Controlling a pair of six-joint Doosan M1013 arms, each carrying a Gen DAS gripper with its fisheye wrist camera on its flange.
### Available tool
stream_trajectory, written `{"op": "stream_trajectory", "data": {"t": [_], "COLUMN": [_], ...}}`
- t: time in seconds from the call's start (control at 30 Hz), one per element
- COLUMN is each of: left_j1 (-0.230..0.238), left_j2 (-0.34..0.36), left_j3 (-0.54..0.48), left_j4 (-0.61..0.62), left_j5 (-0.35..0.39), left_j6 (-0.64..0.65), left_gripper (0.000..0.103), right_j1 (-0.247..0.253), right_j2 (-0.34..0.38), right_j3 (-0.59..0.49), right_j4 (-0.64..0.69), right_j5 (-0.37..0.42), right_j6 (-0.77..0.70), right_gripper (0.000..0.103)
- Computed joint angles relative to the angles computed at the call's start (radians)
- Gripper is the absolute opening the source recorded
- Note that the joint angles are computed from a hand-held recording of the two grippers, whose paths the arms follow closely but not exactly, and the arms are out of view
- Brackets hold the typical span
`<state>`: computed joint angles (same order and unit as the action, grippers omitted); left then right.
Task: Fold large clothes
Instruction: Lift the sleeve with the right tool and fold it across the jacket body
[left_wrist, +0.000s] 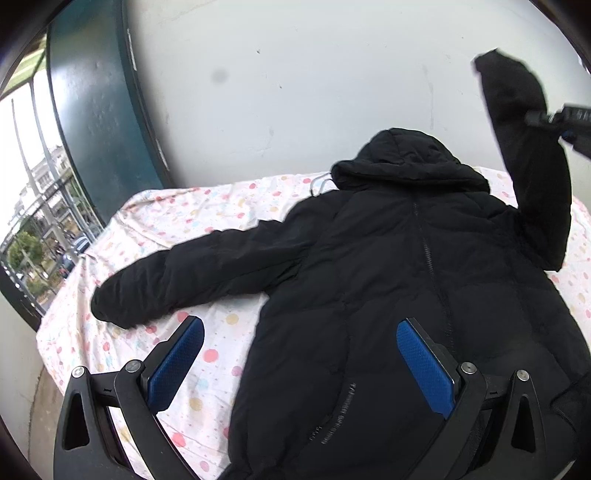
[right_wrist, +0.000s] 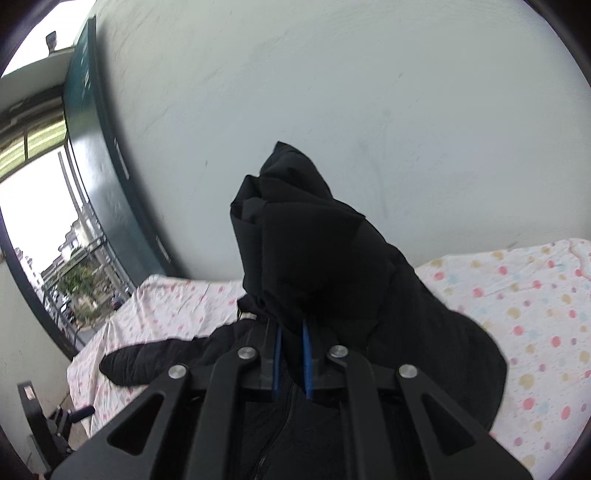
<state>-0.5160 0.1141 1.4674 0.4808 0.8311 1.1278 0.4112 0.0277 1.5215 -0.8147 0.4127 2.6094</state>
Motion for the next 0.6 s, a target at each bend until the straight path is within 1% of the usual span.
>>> {"op": "stream_trajectory", "data": {"t": [0.03, 0.13, 0.27, 0.4, 0.53, 0.6], "left_j1": [0.0, 0.008, 0.013, 0.021, 0.032, 0.032], "left_j2": [-0.002, -0.005, -0.007, -0.003, 0.002, 0.005], "left_j3": [0.002, 0.0, 0.001, -0.001, -0.002, -0.005], "left_j4": [0.008, -0.025, -0.038, -0.059, -0.069, -0.052], "left_j5": [-0.008, -0.023, -0.036, -0.032, -0.025, -0.011], "left_j6": [-0.011, 0.005, 0.02, 0.027, 0.015, -0.004], "left_gripper": [0.102, 0.102, 0.102, 0.102, 0.102, 0.102], "right_j1": [0.002, 0.013, 0.035, 0.057, 0.071, 0.075], "right_j2": [0.014, 0.065, 0.136, 0.197, 0.248, 0.269], "right_j3": [-0.004, -0.031, -0.071, -0.101, -0.128, -0.139], "right_j4": [0.023, 0.123, 0.226, 0.279, 0.304, 0.293], "right_j5": [0.006, 0.028, 0.095, 0.173, 0.25, 0.28], "right_j6": [-0.027, -0.12, -0.231, -0.312, -0.346, -0.34], "right_gripper": [0.009, 0.009, 0.009, 0.009, 0.009, 0.009]}}
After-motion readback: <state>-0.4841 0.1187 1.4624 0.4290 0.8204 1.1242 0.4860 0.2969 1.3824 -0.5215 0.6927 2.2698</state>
